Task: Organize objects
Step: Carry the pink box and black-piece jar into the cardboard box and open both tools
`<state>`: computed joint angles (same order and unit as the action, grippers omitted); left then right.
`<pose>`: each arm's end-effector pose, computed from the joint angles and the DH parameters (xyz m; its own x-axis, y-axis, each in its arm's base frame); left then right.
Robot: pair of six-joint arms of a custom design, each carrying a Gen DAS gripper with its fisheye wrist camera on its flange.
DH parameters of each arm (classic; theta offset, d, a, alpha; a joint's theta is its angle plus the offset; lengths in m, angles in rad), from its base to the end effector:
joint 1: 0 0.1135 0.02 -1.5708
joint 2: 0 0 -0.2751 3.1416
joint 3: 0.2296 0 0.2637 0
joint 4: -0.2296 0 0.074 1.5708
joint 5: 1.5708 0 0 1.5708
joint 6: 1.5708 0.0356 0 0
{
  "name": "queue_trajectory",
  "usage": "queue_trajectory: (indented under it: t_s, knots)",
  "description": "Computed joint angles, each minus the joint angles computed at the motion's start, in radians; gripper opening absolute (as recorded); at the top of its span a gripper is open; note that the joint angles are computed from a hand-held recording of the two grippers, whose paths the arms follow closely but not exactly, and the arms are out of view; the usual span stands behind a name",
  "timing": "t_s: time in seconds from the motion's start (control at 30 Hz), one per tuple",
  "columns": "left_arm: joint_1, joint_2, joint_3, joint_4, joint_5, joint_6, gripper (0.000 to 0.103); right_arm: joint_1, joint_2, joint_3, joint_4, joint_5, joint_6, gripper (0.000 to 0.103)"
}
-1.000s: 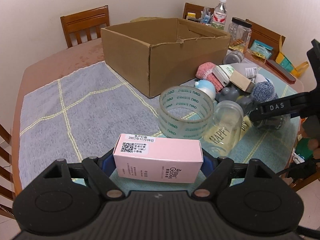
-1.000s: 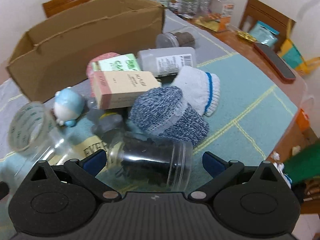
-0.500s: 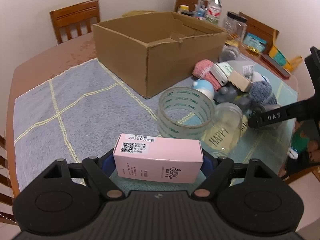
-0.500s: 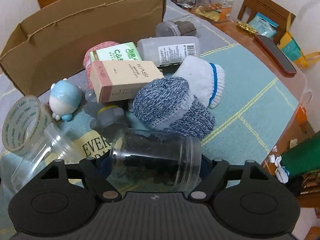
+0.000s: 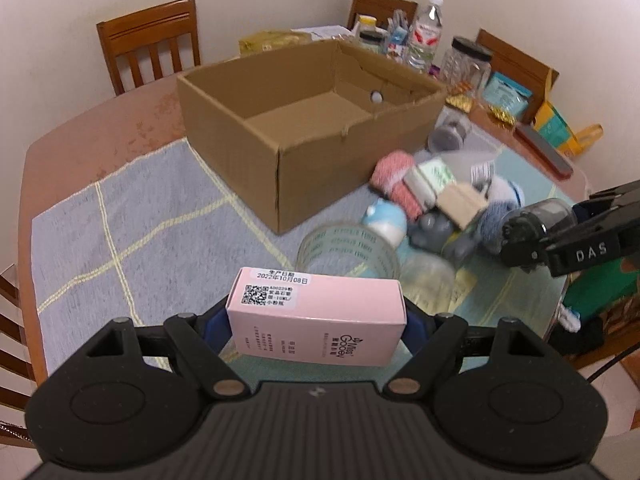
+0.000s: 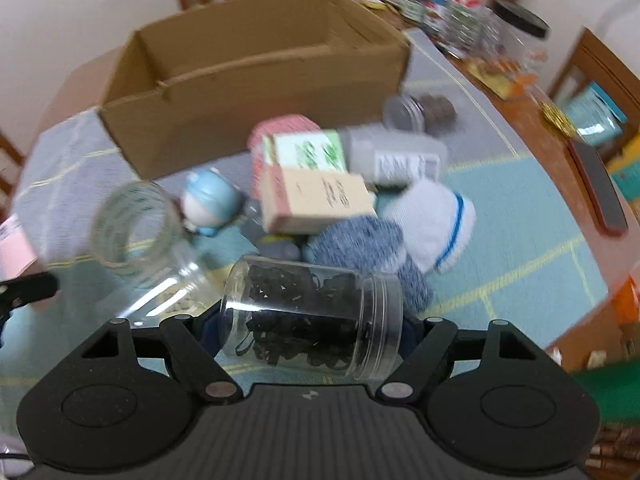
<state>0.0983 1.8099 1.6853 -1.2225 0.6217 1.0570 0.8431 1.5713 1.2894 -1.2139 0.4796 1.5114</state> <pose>0.3705 0.0157 0.3080 -0.4344 0.6685 -0.6036 0.8691 0.4872 -0.0859 0.2061 0.2067 0.2695 -0.6777 0.5706 -0.4638 0.6242 0.7799 0.0475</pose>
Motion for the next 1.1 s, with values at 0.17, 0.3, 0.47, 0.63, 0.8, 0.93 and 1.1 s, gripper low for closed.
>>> queue_trajectory:
  t_s: [0.17,0.3,0.47,0.63,0.8,0.93,1.1]
  knots:
    - [-0.064,-0.044,0.004,0.064,-0.015,-0.161,0.081,-0.095,-0.073,-0.006,0.063,-0.01,-0.266,0.082]
    - [-0.13,-0.059,0.031,0.124,-0.048,-0.31,0.081,-0.193,-0.116,-0.009,0.12,-0.043,-0.51,0.082]
    - [-0.23,-0.037,0.104,0.198,-0.115,-0.482,0.081,-0.328,-0.166,-0.012,0.199,-0.109,-0.778,0.082]
    - [-0.32,0.03,0.192,0.243,-0.184,-0.627,0.081,-0.452,-0.17,0.011,0.266,-0.191,-0.967,0.082]
    - [-0.39,0.137,0.313,0.248,-0.241,-0.727,0.081,-0.542,-0.156,0.029,0.33,-0.253,-1.115,0.082]
    - [-0.425,0.226,0.399,0.24,-0.297,-0.784,0.081,-0.6,-0.119,0.053,0.376,-0.301,-1.205,0.082]
    - [-0.439,0.294,0.447,0.254,-0.342,-0.87,0.081,-0.667,-0.052,0.094,0.405,-0.353,-1.285,0.082]
